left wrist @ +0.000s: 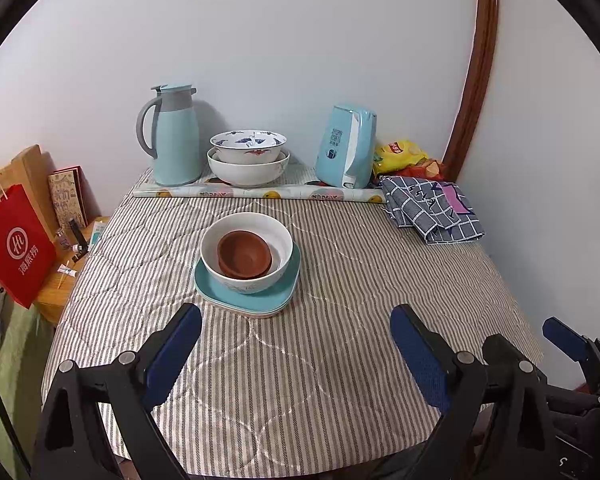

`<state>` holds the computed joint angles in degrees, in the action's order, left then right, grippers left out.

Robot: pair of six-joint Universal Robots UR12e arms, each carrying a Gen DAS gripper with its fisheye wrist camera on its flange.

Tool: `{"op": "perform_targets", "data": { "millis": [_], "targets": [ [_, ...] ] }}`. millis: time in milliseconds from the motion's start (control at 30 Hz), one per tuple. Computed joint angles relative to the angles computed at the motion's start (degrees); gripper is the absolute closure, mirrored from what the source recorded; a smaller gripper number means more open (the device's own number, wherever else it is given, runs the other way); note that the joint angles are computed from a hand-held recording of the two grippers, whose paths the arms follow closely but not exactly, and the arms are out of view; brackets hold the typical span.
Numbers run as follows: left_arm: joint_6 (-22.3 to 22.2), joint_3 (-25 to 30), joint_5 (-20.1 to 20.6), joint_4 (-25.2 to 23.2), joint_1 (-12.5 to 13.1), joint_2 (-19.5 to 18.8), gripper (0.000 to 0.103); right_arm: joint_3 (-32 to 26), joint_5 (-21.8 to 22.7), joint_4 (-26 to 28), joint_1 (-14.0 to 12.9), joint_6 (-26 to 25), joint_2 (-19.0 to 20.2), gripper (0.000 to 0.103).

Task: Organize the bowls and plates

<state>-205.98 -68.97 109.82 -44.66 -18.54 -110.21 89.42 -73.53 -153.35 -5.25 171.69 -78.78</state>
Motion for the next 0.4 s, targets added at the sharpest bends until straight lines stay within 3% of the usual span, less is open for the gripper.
{"op": "perform_targets", "data": {
  "millis": [400],
  "targets": [
    [0.1,-0.3,0.5,0.5,0.0,0.2,0.007,0.5,0.7,-0.8,-0.2,0.2,-0.3,0.009]
  ]
}}
